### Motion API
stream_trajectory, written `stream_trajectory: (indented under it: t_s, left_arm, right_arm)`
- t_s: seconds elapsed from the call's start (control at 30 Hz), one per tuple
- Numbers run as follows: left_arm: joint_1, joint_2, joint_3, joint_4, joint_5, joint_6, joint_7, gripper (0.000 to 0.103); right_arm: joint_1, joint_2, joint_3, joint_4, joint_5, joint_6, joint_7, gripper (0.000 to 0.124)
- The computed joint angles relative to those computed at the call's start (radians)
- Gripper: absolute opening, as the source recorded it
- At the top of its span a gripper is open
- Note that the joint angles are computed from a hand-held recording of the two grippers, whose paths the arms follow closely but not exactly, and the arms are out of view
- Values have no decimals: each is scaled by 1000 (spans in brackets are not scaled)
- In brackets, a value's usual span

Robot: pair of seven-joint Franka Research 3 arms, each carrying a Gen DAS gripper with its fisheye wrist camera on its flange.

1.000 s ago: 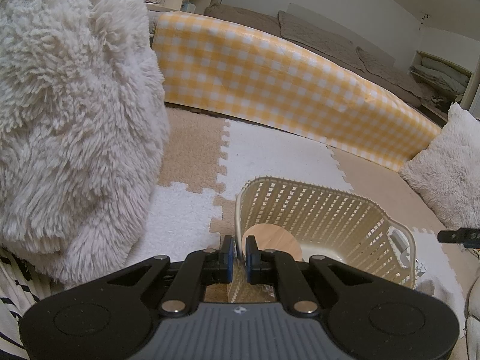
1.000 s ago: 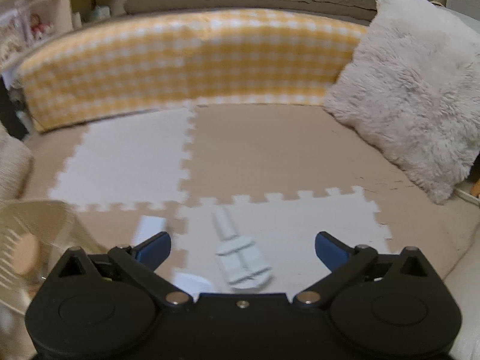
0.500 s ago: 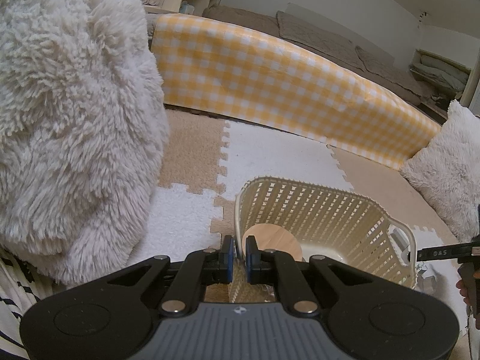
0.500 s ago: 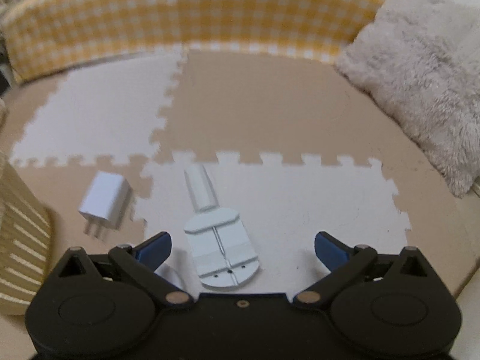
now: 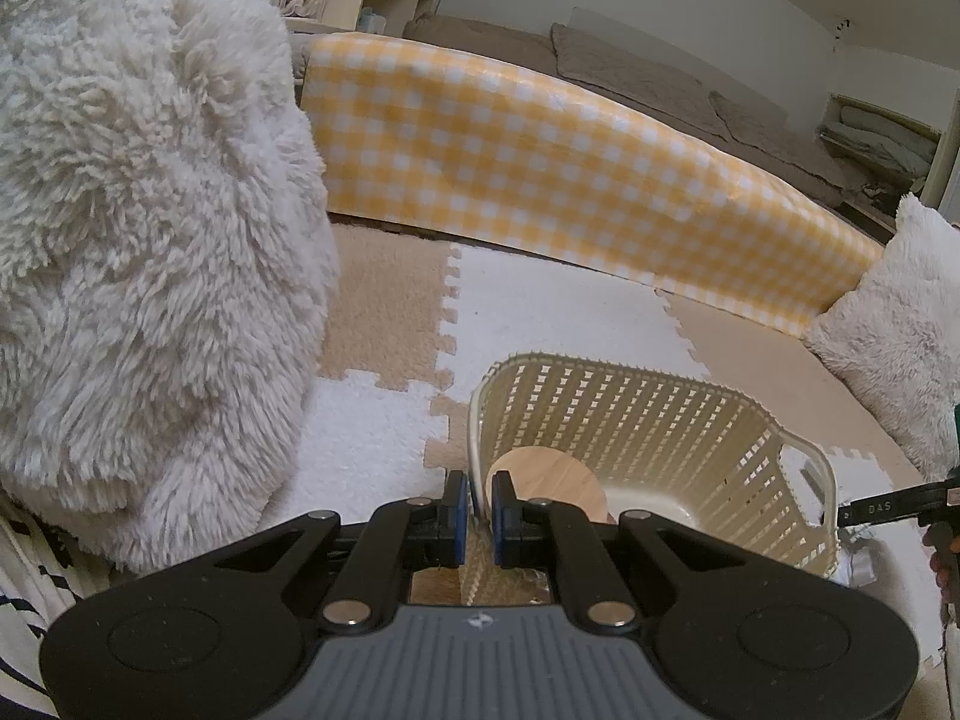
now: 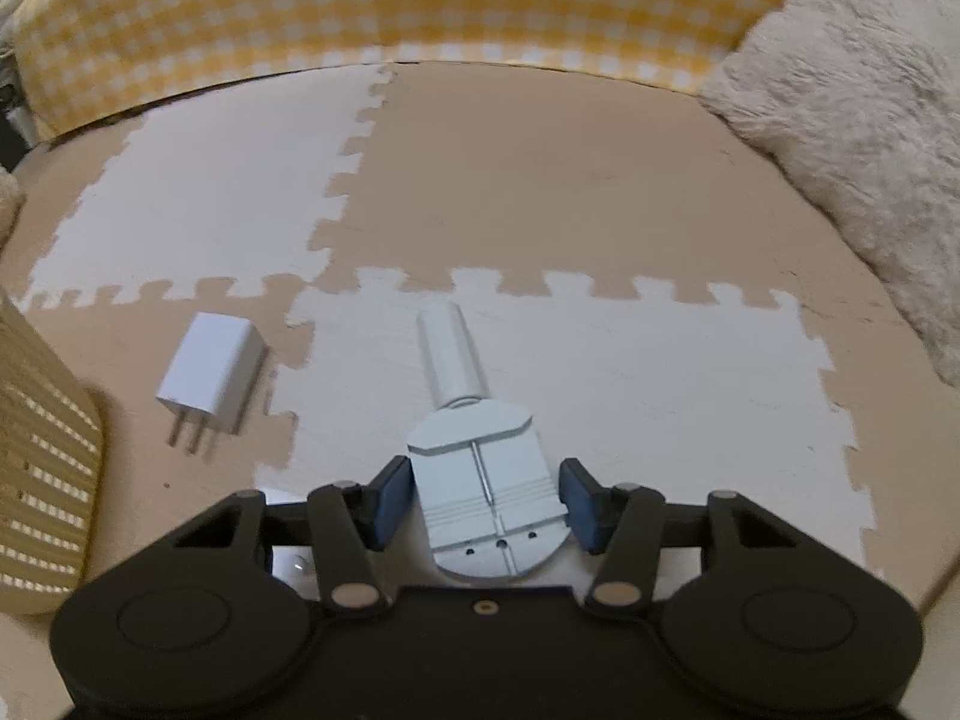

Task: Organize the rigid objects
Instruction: 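Move the right tool to the white watch-band tool and grasp it, then lift the white watch-band tool with the right gripper and carry it over the basket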

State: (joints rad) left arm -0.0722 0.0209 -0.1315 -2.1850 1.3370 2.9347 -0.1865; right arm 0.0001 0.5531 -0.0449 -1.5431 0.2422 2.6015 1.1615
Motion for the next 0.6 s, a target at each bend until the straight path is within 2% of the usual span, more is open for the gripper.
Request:
stream_trajectory:
  t_s: [0.1,0.23,0.43,0.6]
  left_arm:
    - [0,-2,0,-1,7,-1,-5,9]
    - [0,-5,0,-4,13,-2,-9,9]
    - [2,-11,-3,-8,17,-2,-18,10]
    - [1,-10,-5,-8,6,-6,-3,11]
  right_arm:
    - [18,-10,-32,-12,-29,-8,59,54]
    - [7,-20,-29,-11,-41,-51,67,51]
    - [-7,-17,-18,44,-46,-197,67,49]
    - [-16,-11,-14,50,-24,-198,67,52]
